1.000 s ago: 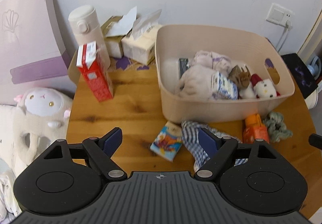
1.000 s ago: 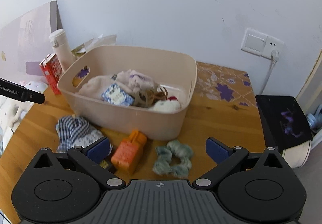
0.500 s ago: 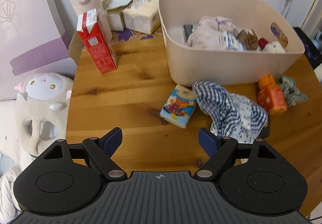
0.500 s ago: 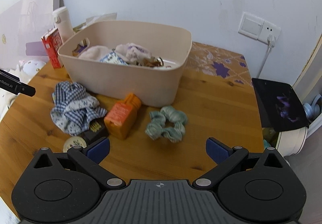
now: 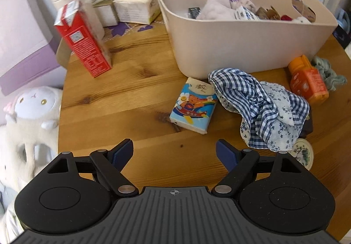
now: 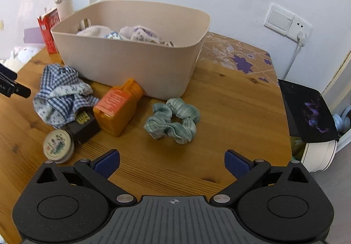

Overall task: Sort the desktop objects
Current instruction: 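Move both tools back over the table toward the remaining items, then grasp the cartoon tissue pack with the left tool while the right tool grasps the green scrunchie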

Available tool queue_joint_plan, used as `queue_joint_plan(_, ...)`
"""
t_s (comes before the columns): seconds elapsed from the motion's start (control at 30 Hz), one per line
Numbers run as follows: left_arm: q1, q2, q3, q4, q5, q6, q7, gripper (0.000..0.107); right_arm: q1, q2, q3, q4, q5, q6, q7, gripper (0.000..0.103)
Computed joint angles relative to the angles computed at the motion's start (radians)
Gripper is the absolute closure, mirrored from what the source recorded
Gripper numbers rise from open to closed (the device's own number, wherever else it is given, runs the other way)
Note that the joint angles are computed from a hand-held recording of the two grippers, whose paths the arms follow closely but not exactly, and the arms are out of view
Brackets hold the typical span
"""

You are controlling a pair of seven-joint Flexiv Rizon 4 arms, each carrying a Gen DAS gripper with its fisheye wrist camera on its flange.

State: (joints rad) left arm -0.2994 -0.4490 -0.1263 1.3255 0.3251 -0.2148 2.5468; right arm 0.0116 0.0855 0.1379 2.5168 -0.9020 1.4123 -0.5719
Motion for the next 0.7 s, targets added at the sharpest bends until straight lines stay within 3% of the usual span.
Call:
queue_joint_plan(0.2,0.016,0.017,0.004,0.067,-0.004,0.056,0.036,0.023,-0.007,-0.046,-0.022,-0.001,-0.037,0.024,0.002,0.000)
queue_joint_plan(0.43,0.032,0.040,0.007,0.148,-0.007,0.115,0.050,0.023,-0.029,-0.107,-0.077,-0.018,-0.200,0.081,0.094,0.000)
queue_joint_plan(0.7,0.049,0.060,0.014,0.185,0.009,0.119,0.066,0.023,-0.023,-0.170,-0.127,-0.063,-0.280,0.125,0.114,0.000)
